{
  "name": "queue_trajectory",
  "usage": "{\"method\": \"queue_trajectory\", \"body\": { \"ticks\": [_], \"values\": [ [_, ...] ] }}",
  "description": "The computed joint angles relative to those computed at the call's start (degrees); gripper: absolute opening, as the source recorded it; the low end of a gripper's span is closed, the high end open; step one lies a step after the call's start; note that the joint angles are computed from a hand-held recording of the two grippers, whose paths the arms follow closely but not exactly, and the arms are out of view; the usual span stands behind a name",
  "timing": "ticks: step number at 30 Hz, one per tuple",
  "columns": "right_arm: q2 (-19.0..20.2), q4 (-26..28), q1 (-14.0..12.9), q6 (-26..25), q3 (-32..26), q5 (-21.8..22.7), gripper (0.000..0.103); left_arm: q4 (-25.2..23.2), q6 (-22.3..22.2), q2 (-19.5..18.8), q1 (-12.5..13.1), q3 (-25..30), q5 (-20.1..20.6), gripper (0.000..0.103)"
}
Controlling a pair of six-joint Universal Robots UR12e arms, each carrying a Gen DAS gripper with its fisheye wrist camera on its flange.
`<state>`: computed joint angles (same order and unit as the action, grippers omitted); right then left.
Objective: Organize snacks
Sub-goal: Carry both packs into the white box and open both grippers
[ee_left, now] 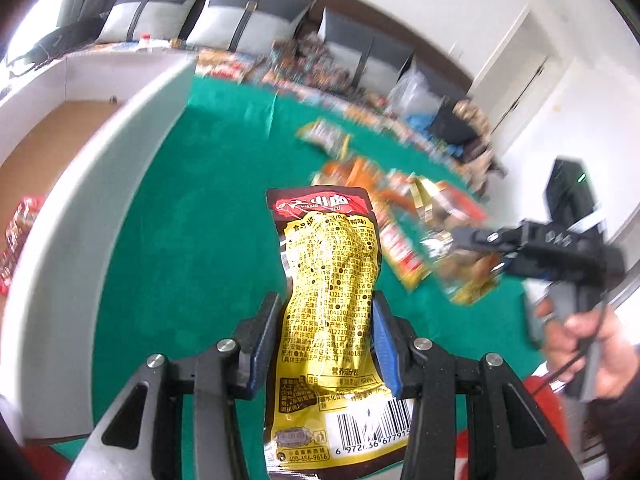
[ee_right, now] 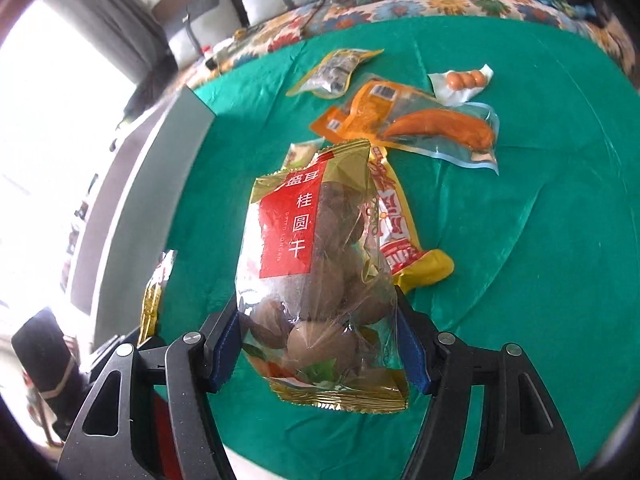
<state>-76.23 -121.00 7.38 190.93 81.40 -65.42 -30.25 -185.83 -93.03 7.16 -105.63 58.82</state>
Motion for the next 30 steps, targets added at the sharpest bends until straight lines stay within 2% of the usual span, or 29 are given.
{"method": "queue_trajectory", "body": {
  "ticks": [3, 6, 9, 12, 13, 14, 16, 18, 21, 22, 25, 28, 30],
  "values": [
    [0.21, -2.45, 0.89, 2.02, -2.04, 4.19, 0.069, 1.31, -0.55, 1.63, 2.86, 0.95, -2.57, 0.044],
    [2.33, -5.37, 2.75, 3.24, -6.76, 9.92, 0.069, 0.14, 1.49, 3.27, 6.68, 2.64, -0.43, 0.044],
    [5.98, -6.44, 6.09, 3.69, -13.85, 15.13, 0.069, -0.33, 3.61, 3.78, 9.21, 4.24, 6.90, 0.045],
    [10.47, -5.97, 9.76, 3.25, -21.38, 18.06, 0.070, -0.67, 3.79, 3.59, 11.18, 5.07, 16.05, 0.051],
    [11.92, -5.85, 10.89, 3.00, -23.66, 18.29, 0.074, -1.02, 3.35, 3.29, 11.38, 5.30, 20.15, 0.056],
    [13.57, -4.58, 12.16, 2.37, -26.43, 17.69, 0.076, -1.45, 3.06, 3.01, 11.72, 5.34, 22.57, 0.065],
    [16.26, -0.60, 13.90, 1.90, -31.29, 16.28, 0.082, -2.48, 2.00, 2.87, 12.66, 4.79, 25.10, 0.077],
    [17.20, -0.39, 14.42, 2.85, -32.85, 15.92, 0.081, -2.74, 0.89, 3.24, 13.25, 3.49, 26.25, 0.078],
    [15.05, -3.28, 13.78, 1.68, -29.81, 12.69, 0.085, -2.08, 1.26, 4.04, 12.94, 1.15, 26.14, 0.078],
    [13.68, -3.21, 12.98, 0.26, -28.25, 11.22, 0.085, -1.71, 1.06, 3.14, 11.77, 1.45, 26.21, 0.078],
    [10.84, -4.90, 11.01, -2.52, -22.14, 4.70, 0.085, -1.02, 2.59, 2.26, 8.96, 2.03, 22.92, 0.078],
    [6.90, -9.03, 9.13, -4.44, -11.61, -7.02, 0.085, 0.63, 4.71, 1.38, 5.98, 2.93, 20.20, 0.078],
    [4.04, -12.89, 7.59, -4.59, -3.38, -16.36, 0.085, 1.95, 6.05, 0.41, 3.50, 3.86, 20.01, 0.078]
  ]
}}
